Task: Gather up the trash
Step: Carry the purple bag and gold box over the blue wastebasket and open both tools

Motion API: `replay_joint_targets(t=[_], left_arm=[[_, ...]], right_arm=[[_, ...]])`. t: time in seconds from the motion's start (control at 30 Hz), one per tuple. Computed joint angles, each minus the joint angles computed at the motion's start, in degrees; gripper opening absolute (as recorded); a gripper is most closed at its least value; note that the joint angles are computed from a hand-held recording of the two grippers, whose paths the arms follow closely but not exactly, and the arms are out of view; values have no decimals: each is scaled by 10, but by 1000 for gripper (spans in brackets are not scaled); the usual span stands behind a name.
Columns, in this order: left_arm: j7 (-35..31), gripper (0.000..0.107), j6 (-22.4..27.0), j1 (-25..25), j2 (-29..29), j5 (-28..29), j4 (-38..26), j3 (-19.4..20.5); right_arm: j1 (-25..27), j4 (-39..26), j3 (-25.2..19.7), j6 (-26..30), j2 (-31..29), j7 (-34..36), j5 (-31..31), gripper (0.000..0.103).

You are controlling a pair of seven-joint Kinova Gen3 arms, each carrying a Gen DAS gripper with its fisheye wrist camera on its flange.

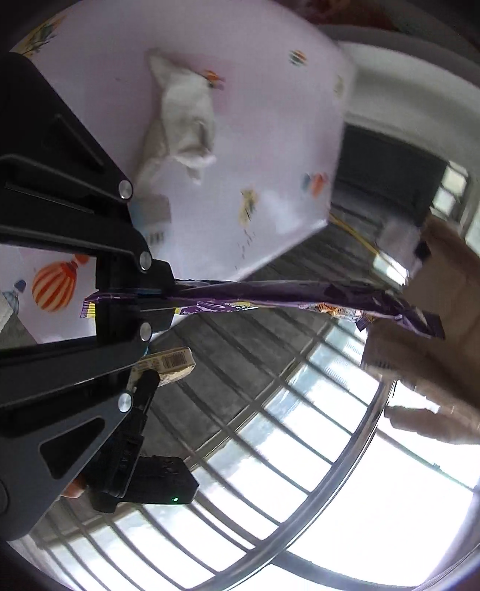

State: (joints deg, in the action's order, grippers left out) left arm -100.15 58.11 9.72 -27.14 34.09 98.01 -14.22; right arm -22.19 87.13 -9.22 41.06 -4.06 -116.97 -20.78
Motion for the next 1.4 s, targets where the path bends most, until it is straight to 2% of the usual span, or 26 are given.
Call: replay_joint_targets(t=[0.07,0.17,0.27,0.33,0.4,0.5,0.6,0.73,0.8,0.83,0.93,1.0,1.03,1.17,1.3,1.4], left_arm=[[17,0,4,-1,7,-9,-22,29],[23,0,21,49,36,-10,-66,27],[31,0,51,104,89,-36,-139,43],[48,0,81,117,134,-32,-190,64],[57,0,110,145,185,-47,-243,79],[83,0,131,156,265,-61,-301,135],[100,0,133,165,344,-37,-329,167],[158,0,141,157,450,-51,-382,239],[185,0,148,152,503,-47,-404,261],[204,0,165,153,529,-41,-427,264],[240,0,205,173,600,-7,-482,235],[266,0,217,190,633,14,-500,206],[273,0,217,191,645,15,-505,204],[328,0,214,180,697,-17,-538,247],[362,0,233,189,743,-2,-574,229],[386,0,242,196,777,-42,-609,256]], right_arm=[[13,32,5,-17,-40,-36,27,51],[69,76,-11,-25,-110,-103,82,51],[149,114,-25,3,-189,-172,147,51],[186,142,-9,32,-238,-219,178,51],[216,167,5,49,-272,-240,181,51],[248,206,28,84,-314,-263,178,51],[251,231,51,96,-330,-264,168,51],[248,255,73,98,-324,-261,151,51],[246,255,85,103,-314,-254,148,51],[246,252,88,108,-310,-252,146,51],[246,244,100,121,-298,-240,145,51],[245,242,110,124,-289,-230,143,51],[251,249,109,126,-293,-226,138,51],[243,256,128,121,-277,-212,129,51],[243,262,139,119,-266,-197,117,51],[243,266,147,116,-261,-186,109,51]])
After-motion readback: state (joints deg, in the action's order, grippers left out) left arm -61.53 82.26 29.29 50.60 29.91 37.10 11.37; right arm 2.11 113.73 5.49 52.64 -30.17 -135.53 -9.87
